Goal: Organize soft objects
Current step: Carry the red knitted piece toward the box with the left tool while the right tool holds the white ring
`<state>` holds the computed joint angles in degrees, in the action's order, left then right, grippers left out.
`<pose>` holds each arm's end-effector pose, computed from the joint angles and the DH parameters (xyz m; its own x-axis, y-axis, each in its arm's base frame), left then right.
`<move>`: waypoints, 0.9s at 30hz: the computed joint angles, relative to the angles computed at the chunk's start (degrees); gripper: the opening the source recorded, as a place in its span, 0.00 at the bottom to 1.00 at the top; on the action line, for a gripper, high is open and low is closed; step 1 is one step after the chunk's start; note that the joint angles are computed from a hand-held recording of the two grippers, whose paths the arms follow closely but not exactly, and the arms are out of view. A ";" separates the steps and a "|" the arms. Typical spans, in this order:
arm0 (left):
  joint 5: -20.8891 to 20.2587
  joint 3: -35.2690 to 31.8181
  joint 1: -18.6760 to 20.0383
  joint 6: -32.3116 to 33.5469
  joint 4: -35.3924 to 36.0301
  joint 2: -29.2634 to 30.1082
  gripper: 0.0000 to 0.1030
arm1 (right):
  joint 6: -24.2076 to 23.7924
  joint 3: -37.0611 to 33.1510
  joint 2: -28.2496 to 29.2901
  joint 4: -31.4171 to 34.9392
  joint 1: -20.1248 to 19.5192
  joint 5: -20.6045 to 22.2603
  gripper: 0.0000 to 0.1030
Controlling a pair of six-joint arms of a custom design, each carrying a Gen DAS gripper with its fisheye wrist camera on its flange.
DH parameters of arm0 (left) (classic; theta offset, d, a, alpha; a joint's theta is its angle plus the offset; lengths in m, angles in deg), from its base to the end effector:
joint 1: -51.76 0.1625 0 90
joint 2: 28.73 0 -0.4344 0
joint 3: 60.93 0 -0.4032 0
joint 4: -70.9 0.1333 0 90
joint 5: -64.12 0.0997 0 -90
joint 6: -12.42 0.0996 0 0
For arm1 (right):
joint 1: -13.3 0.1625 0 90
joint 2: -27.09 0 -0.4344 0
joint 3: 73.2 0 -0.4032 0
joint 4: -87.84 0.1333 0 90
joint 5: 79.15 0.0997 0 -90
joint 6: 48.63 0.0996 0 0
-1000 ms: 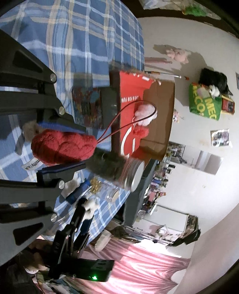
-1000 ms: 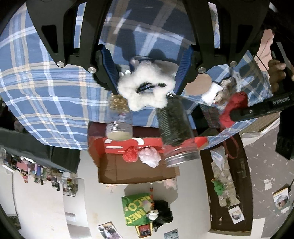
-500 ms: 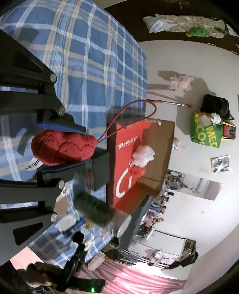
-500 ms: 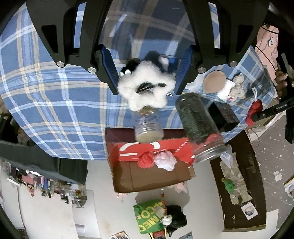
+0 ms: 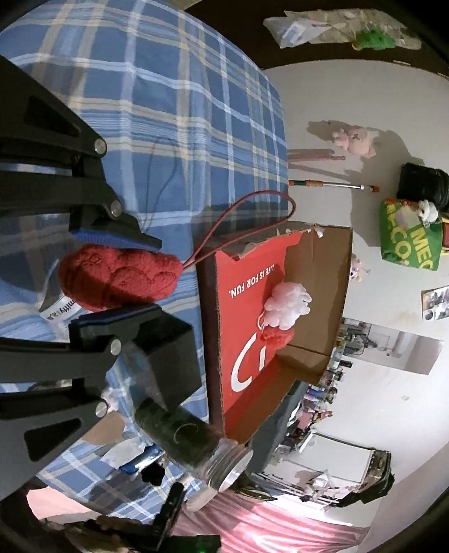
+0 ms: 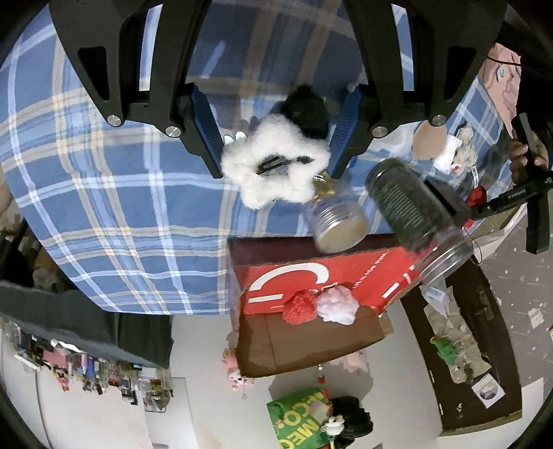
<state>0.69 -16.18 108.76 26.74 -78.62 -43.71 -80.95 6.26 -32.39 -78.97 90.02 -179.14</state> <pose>-0.3412 -0.8520 0.0467 -0.7270 0.4717 -0.4990 0.6736 0.6311 -0.3847 -0.0562 -0.7432 0.4287 -0.8490 0.0259 0.5277 -0.3884 0.6465 -0.6566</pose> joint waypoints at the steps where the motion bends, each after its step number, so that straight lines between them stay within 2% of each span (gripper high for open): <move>1: 0.06 -0.96 0.02 0.49 0.52 0.45 0.32 | 0.16 -0.53 0.14 0.64 -0.05 -0.02 0.57; 8: -1.08 -10.18 0.54 2.07 7.49 4.48 0.32 | 0.93 -6.55 2.17 6.28 -0.25 -0.28 0.57; 19: -1.31 -22.24 0.81 6.91 14.87 10.28 0.32 | -5.98 -12.10 5.60 6.14 0.89 -1.52 0.57; 27: -1.58 -29.54 0.82 8.91 18.88 13.56 0.32 | -6.50 -15.54 6.93 9.83 0.99 -0.85 0.57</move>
